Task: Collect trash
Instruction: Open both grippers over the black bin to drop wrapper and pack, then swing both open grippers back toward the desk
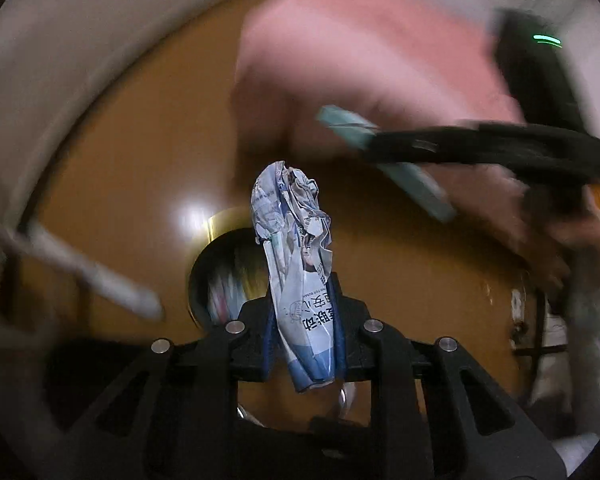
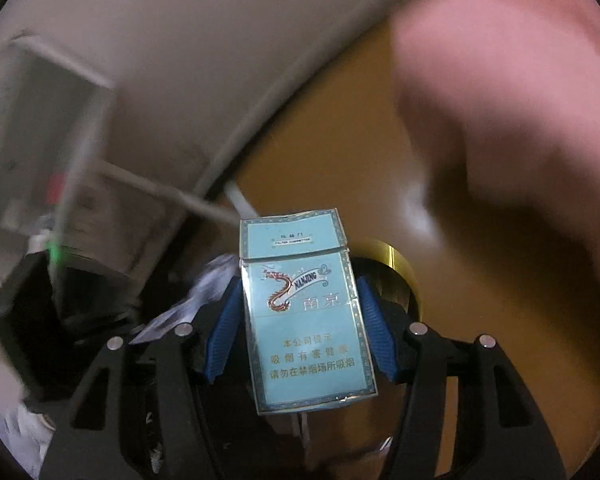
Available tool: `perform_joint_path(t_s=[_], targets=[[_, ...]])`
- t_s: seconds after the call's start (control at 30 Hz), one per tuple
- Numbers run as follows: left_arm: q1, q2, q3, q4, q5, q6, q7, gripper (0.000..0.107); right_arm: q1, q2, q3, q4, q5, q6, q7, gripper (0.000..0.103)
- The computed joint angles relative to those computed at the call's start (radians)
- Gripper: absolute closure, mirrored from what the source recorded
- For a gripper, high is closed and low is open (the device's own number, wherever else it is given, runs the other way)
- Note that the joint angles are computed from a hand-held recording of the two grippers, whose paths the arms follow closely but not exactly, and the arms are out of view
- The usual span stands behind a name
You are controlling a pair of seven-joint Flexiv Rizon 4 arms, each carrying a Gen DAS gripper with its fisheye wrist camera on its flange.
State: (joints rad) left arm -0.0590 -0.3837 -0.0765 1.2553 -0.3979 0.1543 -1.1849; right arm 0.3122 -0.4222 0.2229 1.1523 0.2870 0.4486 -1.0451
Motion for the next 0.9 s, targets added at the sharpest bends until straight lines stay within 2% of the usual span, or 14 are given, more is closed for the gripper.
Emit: perform_joint_path(t_s=[0.03, 0.07, 0.17, 0.27, 0.3, 0.33, 0.37, 0.4, 0.5, 0.57, 0.6, 0.7, 0.8, 0.9], targets=[[0.005, -0.043, -0.013, -0.006, 0.027, -0.034, -0.048, 0.086, -0.012, -0.012, 0.01, 0.031, 0.04, -0.001, 0.012, 0.046], [-0.016, -0.058, 0.007, -0.01, 0.045, -0.04, -0.053, 0.086, -0.018, -0.021, 0.015, 0.056, 0.069, 0.011, 0.026, 0.046], [-0.025, -0.055, 0.005, 0.02, 0.064, -0.026, -0.04, 0.086, -0.041, -0.036, 0.034, 0.124, 0.17, 0.106, 0.063, 0.046], [-0.027, -0.059, -0.001, 0.012, 0.061, -0.019, -0.03, 0.081, -0.056, -0.046, 0.046, 0.133, 0.203, 0.119, 0.056, 0.045], [-0.023, -0.069, -0.001, -0.006, 0.065, -0.022, -0.024, 0.063, -0.057, -0.049, 0.045, 0.13, 0.205, 0.121, 0.059, 0.041], [-0.023, -0.063, -0.002, 0.001, 0.056, -0.001, -0.019, 0.046, -0.064, -0.054, 0.047, 0.123, 0.218, 0.126, 0.062, 0.024], [-0.029, -0.045, -0.001, 0.027, 0.05, 0.036, -0.018, 0.019, -0.068, -0.054, 0.048, 0.125, 0.23, 0.135, 0.07, 0.015], [-0.033, -0.023, 0.002, 0.054, 0.049, 0.08, -0.008, 0.014, -0.072, -0.048, 0.048, 0.134, 0.238, 0.141, 0.081, 0.009], [-0.042, 0.015, 0.002, 0.06, 0.07, 0.113, 0.013, 0.014, -0.066, -0.031, 0.03, 0.146, 0.204, 0.154, 0.116, 0.009], [-0.044, 0.063, 0.001, 0.094, 0.057, 0.193, 0.056, 0.014, -0.021, -0.003, -0.014, 0.165, 0.06, 0.155, 0.197, 0.009], [-0.045, 0.093, 0.001, 0.112, 0.049, 0.242, 0.079, 0.014, 0.03, 0.03, -0.065, 0.19, -0.087, 0.156, 0.252, 0.009], [-0.035, 0.189, 0.007, 0.166, -0.015, 0.378, 0.151, 0.014, 0.121, 0.09, -0.135, 0.238, -0.448, 0.177, 0.36, 0.009], [-0.019, 0.241, 0.033, 0.155, -0.023, 0.5, 0.14, 0.012, 0.188, 0.141, -0.185, 0.267, -0.808, 0.209, 0.486, 0.007], [0.018, 0.265, 0.064, 0.124, -0.024, 0.575, 0.082, 0.012, 0.217, 0.15, -0.194, 0.237, -1.045, 0.268, 0.583, 0.007]])
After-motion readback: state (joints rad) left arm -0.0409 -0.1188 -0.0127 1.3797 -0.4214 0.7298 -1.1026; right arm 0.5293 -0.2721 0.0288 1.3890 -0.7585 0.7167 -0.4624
